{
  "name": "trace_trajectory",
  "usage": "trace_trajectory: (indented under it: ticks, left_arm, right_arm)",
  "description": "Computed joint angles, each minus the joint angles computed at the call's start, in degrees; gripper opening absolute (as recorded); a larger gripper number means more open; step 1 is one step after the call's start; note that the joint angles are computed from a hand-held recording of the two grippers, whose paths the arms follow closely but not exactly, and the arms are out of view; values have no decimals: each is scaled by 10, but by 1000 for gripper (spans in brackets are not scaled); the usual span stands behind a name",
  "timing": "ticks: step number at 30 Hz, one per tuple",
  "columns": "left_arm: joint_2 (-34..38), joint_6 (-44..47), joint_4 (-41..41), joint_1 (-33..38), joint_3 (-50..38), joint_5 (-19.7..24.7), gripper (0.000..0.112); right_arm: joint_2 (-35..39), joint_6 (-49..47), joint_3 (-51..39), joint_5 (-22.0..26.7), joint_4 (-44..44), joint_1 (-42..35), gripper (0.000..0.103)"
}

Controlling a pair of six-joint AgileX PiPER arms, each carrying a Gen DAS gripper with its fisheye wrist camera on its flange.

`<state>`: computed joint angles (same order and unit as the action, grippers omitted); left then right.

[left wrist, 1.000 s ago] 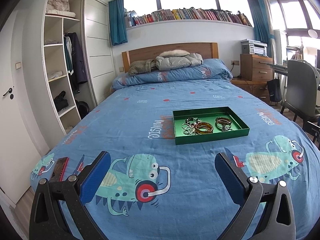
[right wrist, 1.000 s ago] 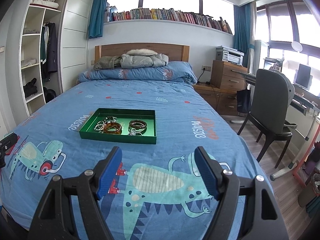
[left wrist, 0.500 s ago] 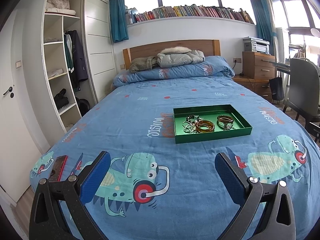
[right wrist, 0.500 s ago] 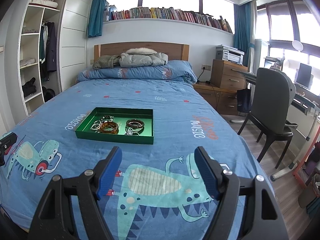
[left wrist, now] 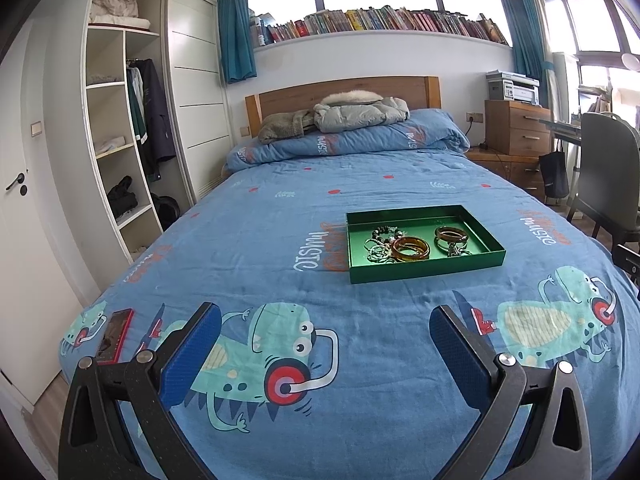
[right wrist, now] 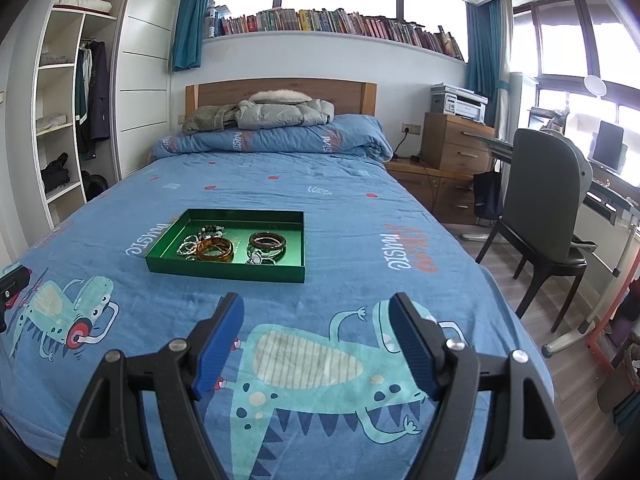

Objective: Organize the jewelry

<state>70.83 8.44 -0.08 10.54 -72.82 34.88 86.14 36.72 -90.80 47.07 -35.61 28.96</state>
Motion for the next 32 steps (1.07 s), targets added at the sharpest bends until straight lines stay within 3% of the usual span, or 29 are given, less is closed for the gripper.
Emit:
trace_trajectory:
  ticks: [32]
  left_arm:
    - [-10,10,-22,19,10,2,102]
  right_arm:
    - [-10,-3,1,8,-8,2,74]
